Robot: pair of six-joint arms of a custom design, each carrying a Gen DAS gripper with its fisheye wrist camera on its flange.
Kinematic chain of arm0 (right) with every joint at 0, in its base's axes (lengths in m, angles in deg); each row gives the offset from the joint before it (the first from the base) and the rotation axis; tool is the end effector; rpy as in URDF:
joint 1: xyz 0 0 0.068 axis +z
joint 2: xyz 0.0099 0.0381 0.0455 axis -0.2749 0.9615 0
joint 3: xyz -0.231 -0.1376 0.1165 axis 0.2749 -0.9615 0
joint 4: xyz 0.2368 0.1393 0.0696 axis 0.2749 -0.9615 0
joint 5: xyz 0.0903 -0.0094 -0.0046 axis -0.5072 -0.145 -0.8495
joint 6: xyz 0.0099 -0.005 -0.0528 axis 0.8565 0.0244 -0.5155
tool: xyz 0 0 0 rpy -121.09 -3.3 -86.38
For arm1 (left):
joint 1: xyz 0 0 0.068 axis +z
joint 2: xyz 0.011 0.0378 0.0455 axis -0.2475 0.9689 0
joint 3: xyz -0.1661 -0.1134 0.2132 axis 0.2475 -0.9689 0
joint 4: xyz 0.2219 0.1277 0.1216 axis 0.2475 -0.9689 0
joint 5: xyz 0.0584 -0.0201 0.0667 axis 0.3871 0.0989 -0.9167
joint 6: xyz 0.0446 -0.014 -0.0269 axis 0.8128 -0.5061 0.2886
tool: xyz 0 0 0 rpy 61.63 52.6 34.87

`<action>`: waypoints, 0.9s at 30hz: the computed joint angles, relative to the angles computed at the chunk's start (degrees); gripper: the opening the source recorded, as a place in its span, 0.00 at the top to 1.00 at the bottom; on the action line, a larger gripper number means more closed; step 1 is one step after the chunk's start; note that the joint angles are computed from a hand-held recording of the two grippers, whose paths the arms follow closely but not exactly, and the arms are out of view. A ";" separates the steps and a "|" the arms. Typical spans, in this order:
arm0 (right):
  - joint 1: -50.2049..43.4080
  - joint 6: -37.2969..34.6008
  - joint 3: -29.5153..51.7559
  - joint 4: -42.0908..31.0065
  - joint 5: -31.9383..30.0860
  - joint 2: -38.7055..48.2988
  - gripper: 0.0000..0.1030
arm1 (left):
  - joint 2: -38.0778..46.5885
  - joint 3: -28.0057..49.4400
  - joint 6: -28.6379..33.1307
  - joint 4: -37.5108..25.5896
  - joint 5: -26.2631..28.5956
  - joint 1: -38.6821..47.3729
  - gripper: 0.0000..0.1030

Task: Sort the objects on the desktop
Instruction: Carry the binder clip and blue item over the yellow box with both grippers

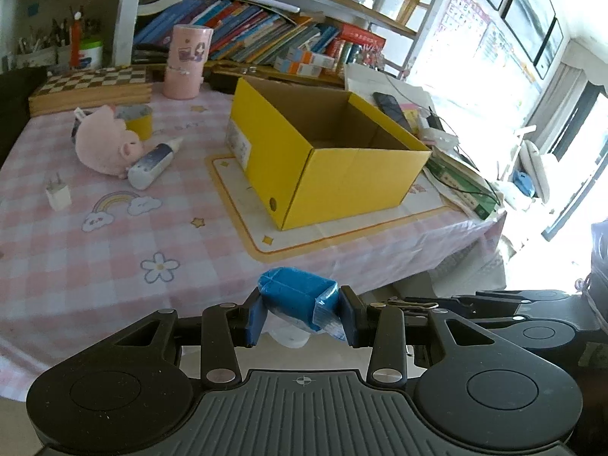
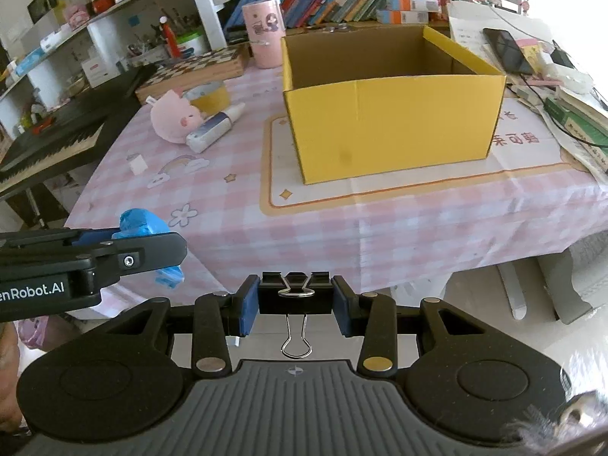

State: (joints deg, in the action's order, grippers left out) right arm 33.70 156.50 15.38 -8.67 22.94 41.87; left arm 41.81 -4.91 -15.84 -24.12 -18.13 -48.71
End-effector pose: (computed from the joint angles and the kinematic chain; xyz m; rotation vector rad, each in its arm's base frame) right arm 0.1538 0.1495 0.2225 0.5835 2.3515 0.0412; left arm 0.2808 -0.2108 0.2243 0.9516 2.2496 -0.8010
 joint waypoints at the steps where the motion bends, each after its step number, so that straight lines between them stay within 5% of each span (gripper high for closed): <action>1: -0.04 0.09 -0.09 -0.21 0.18 -0.20 0.64 | 0.30 0.30 0.03 -0.03 0.10 -0.19 0.63; 27: -8.58 -1.75 -4.82 -5.76 -1.06 -11.19 0.64 | 9.17 10.42 0.93 -0.90 0.16 -8.00 0.63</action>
State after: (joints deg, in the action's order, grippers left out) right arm 25.11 154.75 10.56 -14.43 21.88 30.68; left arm 50.98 5.51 -14.90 -25.01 -17.97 -56.71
